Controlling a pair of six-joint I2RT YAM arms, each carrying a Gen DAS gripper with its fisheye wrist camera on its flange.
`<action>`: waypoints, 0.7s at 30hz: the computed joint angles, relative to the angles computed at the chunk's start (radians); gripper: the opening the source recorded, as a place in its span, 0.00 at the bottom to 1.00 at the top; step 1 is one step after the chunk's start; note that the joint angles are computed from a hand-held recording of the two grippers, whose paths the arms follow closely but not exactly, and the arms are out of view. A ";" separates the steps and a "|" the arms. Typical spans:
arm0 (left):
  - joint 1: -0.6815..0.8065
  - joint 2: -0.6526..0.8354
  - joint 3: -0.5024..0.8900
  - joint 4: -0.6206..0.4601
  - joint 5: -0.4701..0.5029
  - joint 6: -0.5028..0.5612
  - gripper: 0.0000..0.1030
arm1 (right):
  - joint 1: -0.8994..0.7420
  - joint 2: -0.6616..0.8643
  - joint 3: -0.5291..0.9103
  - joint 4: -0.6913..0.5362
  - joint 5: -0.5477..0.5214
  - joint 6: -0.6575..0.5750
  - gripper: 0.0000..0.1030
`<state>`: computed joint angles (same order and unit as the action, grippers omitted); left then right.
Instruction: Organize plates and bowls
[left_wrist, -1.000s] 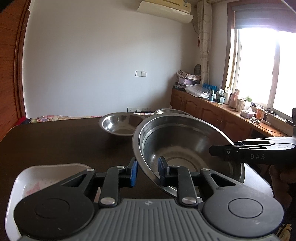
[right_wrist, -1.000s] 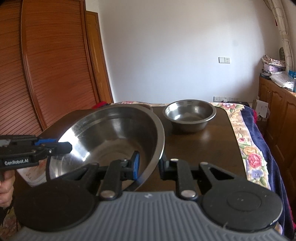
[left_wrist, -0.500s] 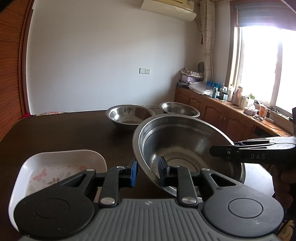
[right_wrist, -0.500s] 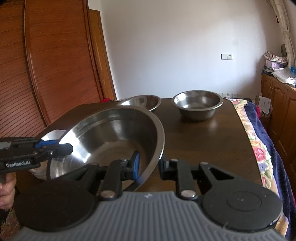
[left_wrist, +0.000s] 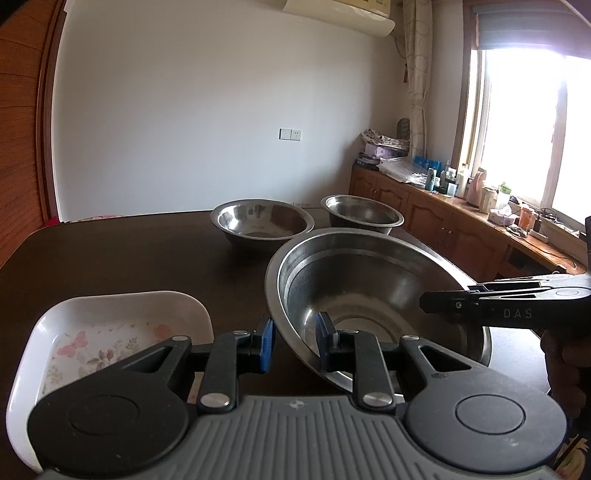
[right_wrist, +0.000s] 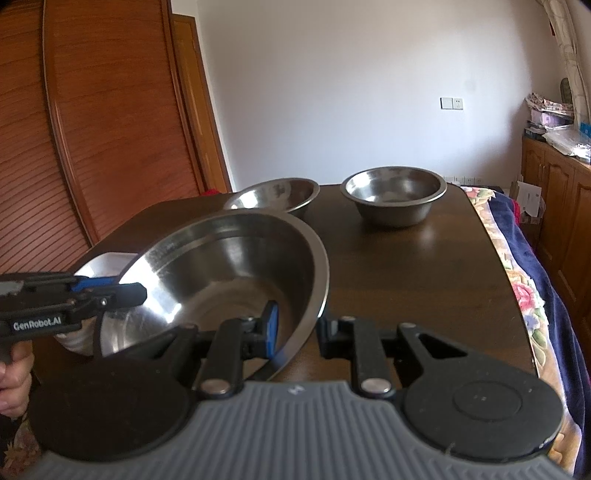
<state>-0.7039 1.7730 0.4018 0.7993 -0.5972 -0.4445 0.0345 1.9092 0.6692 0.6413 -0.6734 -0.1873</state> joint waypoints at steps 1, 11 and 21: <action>0.000 0.001 -0.001 0.002 0.001 -0.001 0.49 | -0.001 0.002 0.000 0.002 -0.002 0.001 0.23; 0.023 0.017 -0.004 0.029 0.041 -0.001 0.49 | -0.005 0.013 0.000 0.018 -0.014 0.019 0.25; 0.011 -0.043 -0.028 0.033 -0.016 0.040 0.70 | -0.025 -0.022 -0.042 0.095 -0.005 0.038 0.49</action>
